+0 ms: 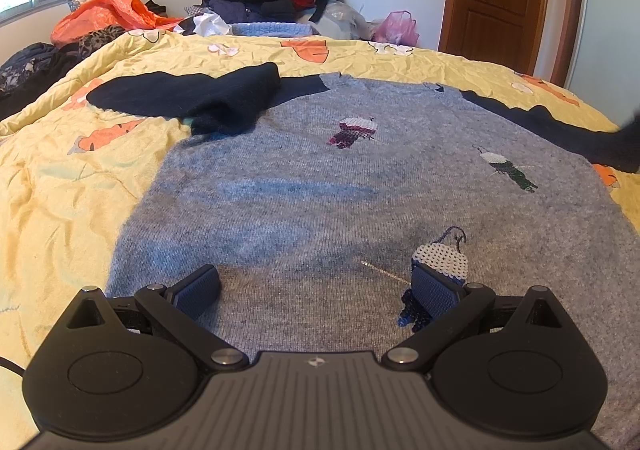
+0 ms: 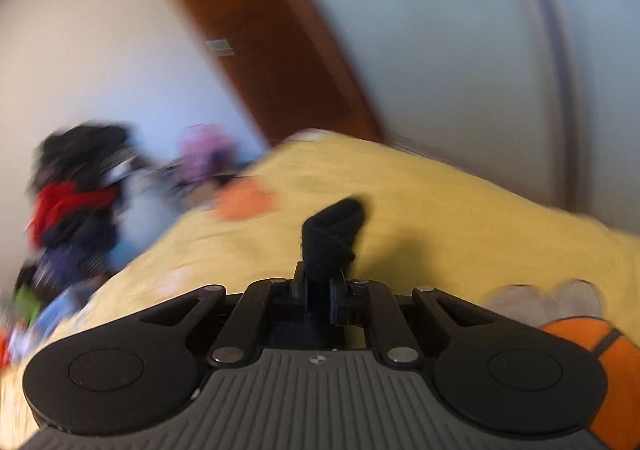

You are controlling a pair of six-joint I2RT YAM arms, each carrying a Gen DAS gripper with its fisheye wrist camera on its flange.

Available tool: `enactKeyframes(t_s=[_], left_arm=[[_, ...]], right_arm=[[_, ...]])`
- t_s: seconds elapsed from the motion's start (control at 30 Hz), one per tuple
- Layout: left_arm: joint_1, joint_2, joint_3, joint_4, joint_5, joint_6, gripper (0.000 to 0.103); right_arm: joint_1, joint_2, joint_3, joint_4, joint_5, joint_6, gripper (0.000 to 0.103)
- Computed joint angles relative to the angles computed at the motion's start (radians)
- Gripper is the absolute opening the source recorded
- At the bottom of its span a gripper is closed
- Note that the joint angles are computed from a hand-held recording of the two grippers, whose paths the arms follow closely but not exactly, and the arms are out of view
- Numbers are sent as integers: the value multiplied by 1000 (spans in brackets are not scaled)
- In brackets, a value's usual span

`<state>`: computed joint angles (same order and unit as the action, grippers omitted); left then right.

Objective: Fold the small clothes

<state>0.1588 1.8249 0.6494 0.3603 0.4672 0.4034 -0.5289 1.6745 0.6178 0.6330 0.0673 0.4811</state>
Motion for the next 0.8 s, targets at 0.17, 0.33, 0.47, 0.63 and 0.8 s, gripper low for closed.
enactKeyframes(t_s=[0.17, 0.33, 0.47, 0.63, 0.8], left_arm=[[0, 0, 0, 0, -1, 1, 103], [0, 0, -2, 3, 0, 1, 103], [-6, 1, -5, 11, -9, 0, 103], [-10, -5, -6, 1, -18, 9, 103], [12, -36, 127, -257, 84, -41, 103]], right_arm=[[404, -44, 43, -56, 72, -87, 14], [670, 241, 289, -171, 95, -30, 14], [797, 380, 415, -233, 193, 12, 21], [811, 293, 209, -34, 191, 106, 62], [804, 159, -46, 135, 224, 77, 67]])
